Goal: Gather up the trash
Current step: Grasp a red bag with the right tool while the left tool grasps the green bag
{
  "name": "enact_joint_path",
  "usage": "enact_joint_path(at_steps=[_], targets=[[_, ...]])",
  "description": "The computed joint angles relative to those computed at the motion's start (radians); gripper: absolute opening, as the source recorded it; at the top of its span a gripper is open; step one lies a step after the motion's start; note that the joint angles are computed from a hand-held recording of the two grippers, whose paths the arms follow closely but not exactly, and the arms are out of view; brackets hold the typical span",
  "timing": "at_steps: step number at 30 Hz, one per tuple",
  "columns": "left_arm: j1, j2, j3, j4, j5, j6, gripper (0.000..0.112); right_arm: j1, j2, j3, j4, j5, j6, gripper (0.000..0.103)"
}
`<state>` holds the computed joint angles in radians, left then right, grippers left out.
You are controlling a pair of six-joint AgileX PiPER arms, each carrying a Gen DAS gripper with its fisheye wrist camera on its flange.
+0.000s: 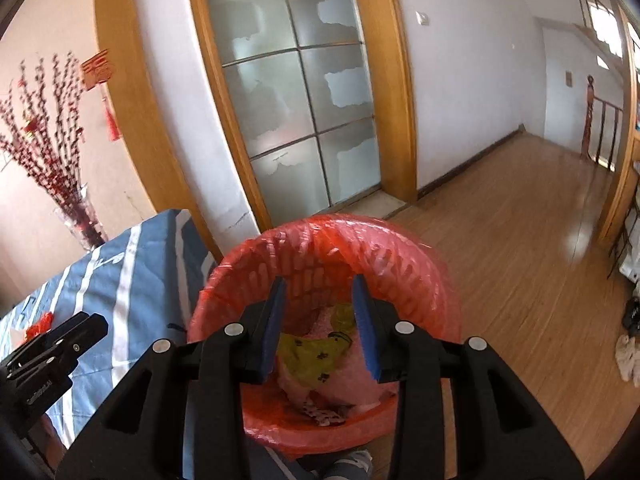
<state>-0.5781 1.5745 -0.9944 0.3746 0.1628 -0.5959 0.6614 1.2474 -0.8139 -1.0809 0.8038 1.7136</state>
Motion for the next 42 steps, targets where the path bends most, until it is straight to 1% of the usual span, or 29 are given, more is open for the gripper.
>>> enact_joint_path(at_steps=[2, 4, 6, 8, 10, 11, 12, 15, 18, 22, 26, 30, 33, 38, 42], targets=[[0.025, -0.034, 0.021, 0.025, 0.017, -0.020, 0.043, 0.037, 0.020, -0.032, 0.000, 0.014, -0.011, 0.036], [0.060, -0.084, 0.063, 0.091, 0.030, -0.074, 0.043, 0.074, 0.048, -0.071, 0.004, 0.020, -0.025, 0.036], [0.103, -0.137, 0.103, 0.116, 0.037, -0.081, 0.045, 0.116, 0.080, -0.111, 0.007, 0.015, -0.040, 0.036], [0.163, -0.218, 0.170, 0.201, 0.050, -0.139, 0.046, 0.159, 0.131, -0.167, 0.013, 0.001, -0.064, 0.036], [0.225, -0.275, 0.213, 0.196, 0.060, -0.113, 0.046, 0.190, 0.175, -0.215, 0.026, -0.023, -0.088, 0.039], [0.262, -0.304, 0.234, 0.159, 0.062, -0.066, 0.046, 0.205, 0.201, -0.241, 0.034, -0.037, -0.102, 0.039], [0.321, -0.340, 0.261, 0.086, 0.059, 0.020, 0.046, 0.223, 0.236, -0.281, 0.049, -0.053, -0.128, 0.039], [0.484, -0.409, 0.308, -0.183, 0.063, 0.320, 0.047, 0.271, 0.337, -0.395, 0.094, -0.087, -0.207, 0.039], [0.647, -0.442, 0.332, -0.422, 0.072, 0.615, 0.047, 0.309, 0.439, -0.521, 0.158, -0.117, -0.308, 0.039], [0.849, -0.443, 0.350, -0.752, 0.083, 1.015, 0.047, 0.339, 0.587, -0.714, 0.292, -0.133, -0.481, 0.039], [1.027, -0.405, 0.346, -1.090, 0.111, 1.408, 0.047, 0.345, 0.760, -0.954, 0.489, -0.122, -0.685, 0.039], [1.140, -0.358, 0.329, -1.268, 0.151, 1.618, 0.047, 0.342, 0.900, -1.159, 0.630, -0.069, -0.826, 0.039], [1.185, -0.329, 0.325, -1.361, 0.165, 1.730, 0.048, 0.333, 1.000, -1.311, 0.724, -0.015, -0.899, 0.040], [1.211, -0.311, 0.335, -1.436, 0.173, 1.816, 0.049, 0.337, 1.105, -1.479, 0.770, 0.057, -0.941, 0.041], [1.222, -0.289, 0.329, -1.483, 0.184, 1.867, 0.049, 0.342, 1.166, -1.576, 0.778, 0.111, -0.964, 0.042]])
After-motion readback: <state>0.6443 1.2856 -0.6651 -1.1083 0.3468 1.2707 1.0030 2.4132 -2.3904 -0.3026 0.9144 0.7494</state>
